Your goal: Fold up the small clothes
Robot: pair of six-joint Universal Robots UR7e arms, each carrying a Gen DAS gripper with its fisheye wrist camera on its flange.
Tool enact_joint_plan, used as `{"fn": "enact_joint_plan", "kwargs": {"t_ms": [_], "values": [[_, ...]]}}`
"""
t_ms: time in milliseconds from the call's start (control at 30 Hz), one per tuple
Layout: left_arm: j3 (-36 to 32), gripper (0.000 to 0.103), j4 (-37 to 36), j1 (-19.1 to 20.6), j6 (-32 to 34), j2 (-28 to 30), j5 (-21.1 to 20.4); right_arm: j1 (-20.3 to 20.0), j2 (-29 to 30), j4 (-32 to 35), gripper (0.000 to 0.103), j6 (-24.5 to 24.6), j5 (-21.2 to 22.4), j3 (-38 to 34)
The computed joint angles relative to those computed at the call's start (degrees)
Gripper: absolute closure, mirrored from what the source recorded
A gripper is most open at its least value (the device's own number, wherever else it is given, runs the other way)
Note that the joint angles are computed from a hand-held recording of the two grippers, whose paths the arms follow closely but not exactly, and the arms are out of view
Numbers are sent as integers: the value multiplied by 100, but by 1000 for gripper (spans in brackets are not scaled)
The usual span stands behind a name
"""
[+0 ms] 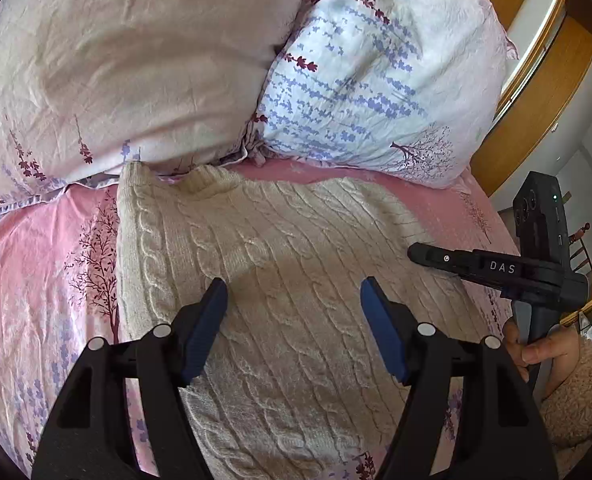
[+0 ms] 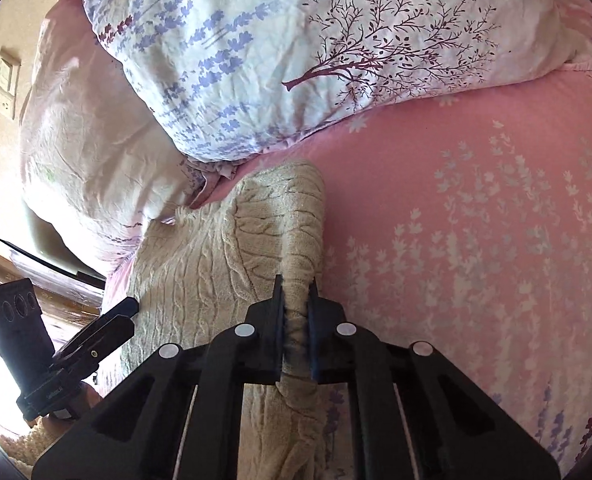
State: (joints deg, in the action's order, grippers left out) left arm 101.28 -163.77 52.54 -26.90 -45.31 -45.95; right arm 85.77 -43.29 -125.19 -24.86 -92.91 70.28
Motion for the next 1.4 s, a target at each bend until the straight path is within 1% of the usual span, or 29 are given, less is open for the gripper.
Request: {"fn": "enact_joint_plan", "kwargs": {"t_ms": [100, 200, 300, 367, 467, 500, 533, 600, 733, 800, 867, 967, 1000, 1067, 1100, 1167, 1233, 1267, 1300, 1333, 1400], "values": [[-17, 32, 133, 31, -41, 15, -17, -25, 55, -22, 94, -14, -55, -1], [-191, 32, 503, 55, -97, 119, 56, -56, 69, -117, 93, 0, -24, 55], [-412, 26, 936, 32, -78, 265, 223, -32, 45, -277, 88, -149, -150, 141], [-521, 22, 1150, 9, -102, 342, 344, 27, 20, -420, 85, -322, -306, 222], [-558, 22, 1278, -17, -161, 356, 445, 138, -100, -798, 77, -605, -458, 454], [-535, 22, 1268, -34, -186, 339, 470, 160, -176, -974, 72, -746, -490, 583], [-489, 23, 1256, -62, -205, 304, 524, 181, -266, -1143, 68, -898, -463, 729], [-423, 23, 1334, -133, -293, 255, 713, 209, -443, -1413, 67, -1205, -365, 998], [-350, 24, 1857, -283, -631, 156, 1283, 233, -732, -1672, 67, -1698, -207, 1424], [-307, 24, 2296, -338, -944, 59, 1547, 248, -838, -1725, 67, -1889, -168, 1593], [-272, 24, 2820, -361, -1355, -53, 1696, 276, -894, -1758, 67, -2074, -240, 1712], [-173, 23, 3368, -361, -1908, -221, 1730, 309, -873, -1757, 67, -2215, -406, 1806], [-133, 23, 3411, -353, -1992, -264, 1692, 318, -845, -1777, 67, -2228, -541, 1820], [-65, 22, 3333, -329, -2039, -300, 1614, 350, -749, -1867, 66, -2256, -978, 1836], [-61, 22, 3295, -317, -2025, -290, 1577, 349, -708, -1984, 66, -2298, -1061, 1869], [-81, 22, 3238, -279, -2023, -243, 1539, 346, -665, -2210, 64, -2404, -1090, 1925], [-10, 21, 2784, -196, -1863, -233, 1412, 337, -624, -2341, 61, -2488, -1078, 1936], [46, 18, 2564, -150, -1826, -257, 1330, 335, -614, -2347, 61, -2483, -1071, 1923], [102, 17, 2427, -124, -1850, -303, 1238, 340, -621, -2322, 60, -2443, -1075, 1912], [178, 18, 2344, -134, -1941, -374, 1163, 341, -670, -2338, 60, -2402, -1046, 1947], [411, 19, 2154, -243, -2064, -525, 1208, 310, -841, -2515, 60, -2410, -861, 2135]]}}
